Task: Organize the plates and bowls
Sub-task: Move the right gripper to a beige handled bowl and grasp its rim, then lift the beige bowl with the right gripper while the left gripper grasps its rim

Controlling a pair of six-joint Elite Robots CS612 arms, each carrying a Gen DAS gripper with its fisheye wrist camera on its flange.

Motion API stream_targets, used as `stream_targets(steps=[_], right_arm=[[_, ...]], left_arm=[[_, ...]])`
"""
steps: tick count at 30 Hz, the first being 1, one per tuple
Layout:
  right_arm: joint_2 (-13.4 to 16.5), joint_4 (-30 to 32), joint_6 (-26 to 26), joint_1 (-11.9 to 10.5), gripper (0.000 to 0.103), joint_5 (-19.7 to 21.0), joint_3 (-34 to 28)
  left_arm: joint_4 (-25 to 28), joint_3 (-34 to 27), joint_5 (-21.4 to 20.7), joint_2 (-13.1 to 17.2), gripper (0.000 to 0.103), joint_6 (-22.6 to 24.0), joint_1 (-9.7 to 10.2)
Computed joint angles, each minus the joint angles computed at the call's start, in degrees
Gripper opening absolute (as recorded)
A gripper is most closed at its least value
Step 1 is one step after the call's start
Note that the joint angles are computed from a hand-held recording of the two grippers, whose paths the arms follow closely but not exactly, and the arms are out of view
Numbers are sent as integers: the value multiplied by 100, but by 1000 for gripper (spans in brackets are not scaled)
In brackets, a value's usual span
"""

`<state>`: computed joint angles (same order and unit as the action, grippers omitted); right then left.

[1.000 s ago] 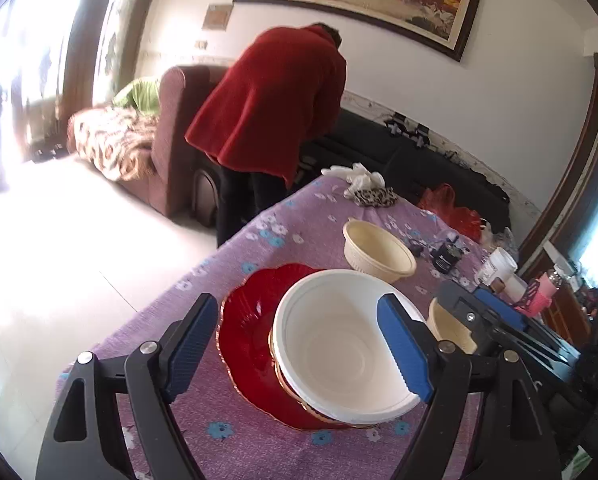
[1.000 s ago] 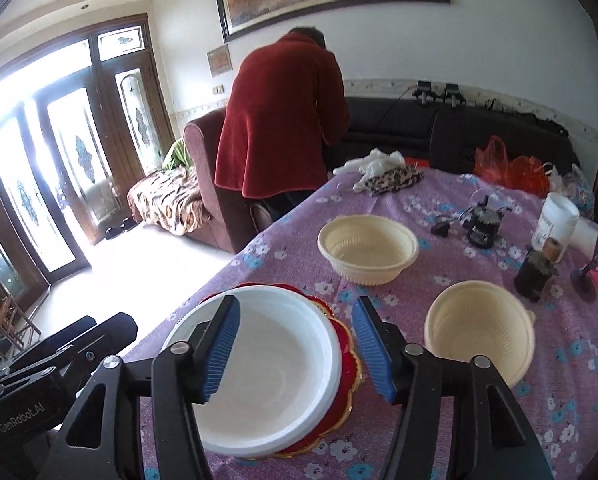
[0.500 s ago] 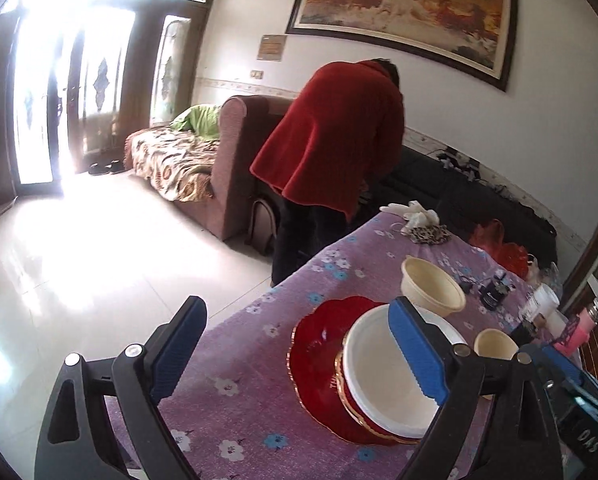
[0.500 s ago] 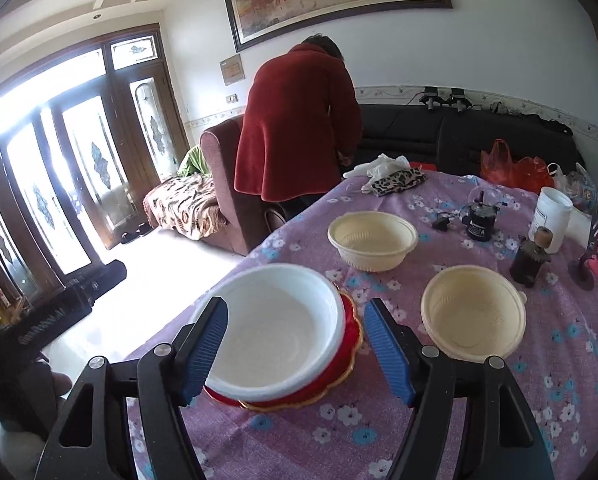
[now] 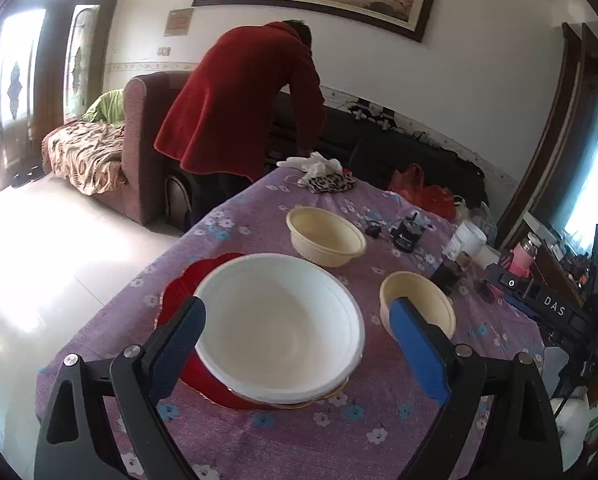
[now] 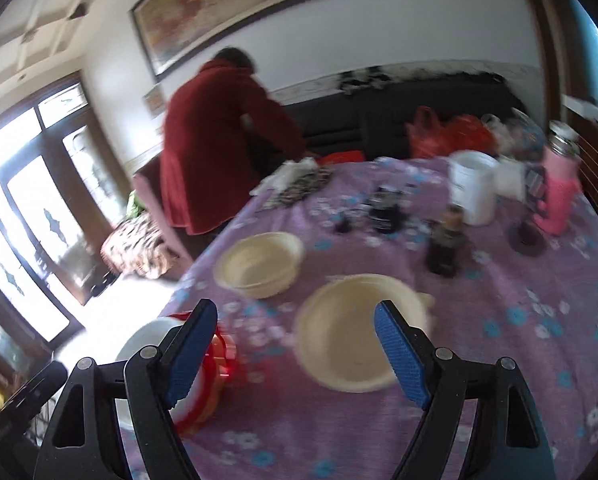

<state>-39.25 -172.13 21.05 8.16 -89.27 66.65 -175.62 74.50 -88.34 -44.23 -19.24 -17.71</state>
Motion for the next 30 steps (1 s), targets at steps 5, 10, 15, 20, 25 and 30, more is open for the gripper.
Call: stream_targets(steps=[5,10,15,20,25,30], right_arm=[[-35,184,569,-274,85,109,337],[109,345,761,-360,85,206,252],[433,846,650,-345,82,239,-279],[749,1355,780,-345,67,369,-827],[940,1652,827,-376,20,849,-1092],[731,1496,849,-442,14,937,-703]], left_arm=[[268,-147,-317,147,93,334,-123],[426,-234,-506,213,93,754,-250],[512,-308,-512,258,93,722,-255],[700,-459,-521,344,93,613,-222],[908,-615,-602,431,93,603,-215],[1068,-717,-772,488,93,611,-216]])
